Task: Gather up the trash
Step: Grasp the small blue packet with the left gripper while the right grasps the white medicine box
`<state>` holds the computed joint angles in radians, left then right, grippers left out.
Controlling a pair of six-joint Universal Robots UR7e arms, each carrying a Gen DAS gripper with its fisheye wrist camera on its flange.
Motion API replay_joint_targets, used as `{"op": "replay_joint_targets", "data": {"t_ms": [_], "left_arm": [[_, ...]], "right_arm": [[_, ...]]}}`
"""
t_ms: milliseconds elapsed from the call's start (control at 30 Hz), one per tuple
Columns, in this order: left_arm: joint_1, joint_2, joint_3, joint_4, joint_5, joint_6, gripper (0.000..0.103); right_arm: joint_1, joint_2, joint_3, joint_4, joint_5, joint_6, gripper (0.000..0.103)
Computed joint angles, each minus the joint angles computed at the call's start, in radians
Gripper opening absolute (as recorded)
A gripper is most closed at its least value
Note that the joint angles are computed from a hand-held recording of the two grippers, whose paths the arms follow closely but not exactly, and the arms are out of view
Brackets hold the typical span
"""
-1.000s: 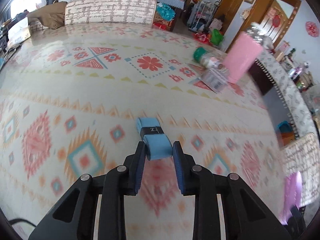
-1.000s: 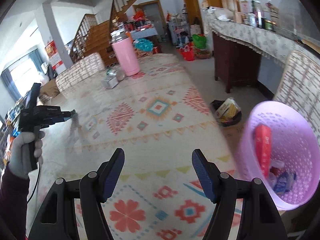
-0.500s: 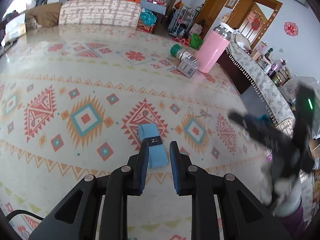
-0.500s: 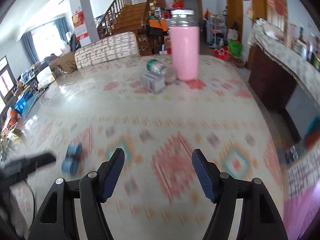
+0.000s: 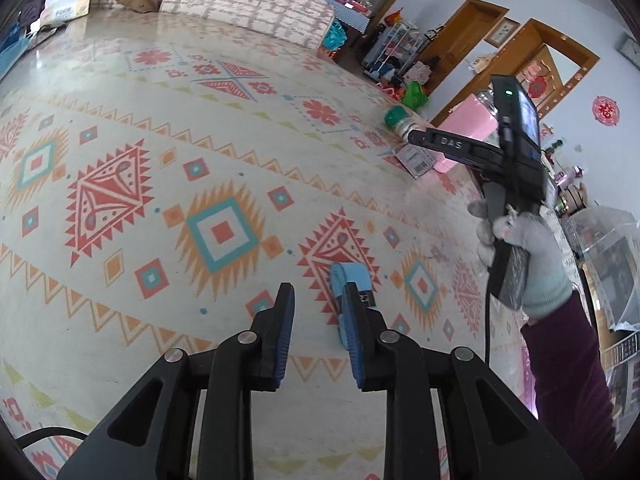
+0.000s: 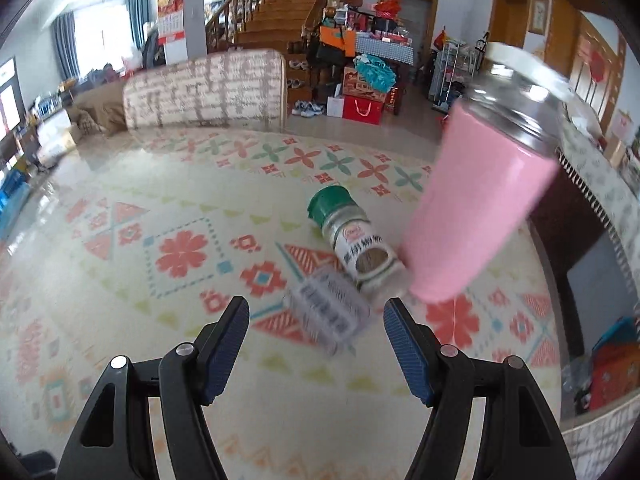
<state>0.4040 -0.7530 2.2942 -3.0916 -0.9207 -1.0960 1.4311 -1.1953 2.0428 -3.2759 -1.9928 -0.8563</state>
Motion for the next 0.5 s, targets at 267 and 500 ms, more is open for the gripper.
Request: {"op": "replay_joint_targets", "data": {"t_ms": [267, 500], "left_arm": [[0.005, -0.003, 0.004, 0.011, 0.007, -0.023, 0.035], [0.011, 0.001, 0.0, 0.017, 0.007, -0.024, 0.037]], "right_arm": [[0.018, 0.116, -0.065, -0.054, -0.115, -0.094, 0.068], [0.006, 0.019, 0.009, 0.022, -0.081, 0.013, 0.037]]}}
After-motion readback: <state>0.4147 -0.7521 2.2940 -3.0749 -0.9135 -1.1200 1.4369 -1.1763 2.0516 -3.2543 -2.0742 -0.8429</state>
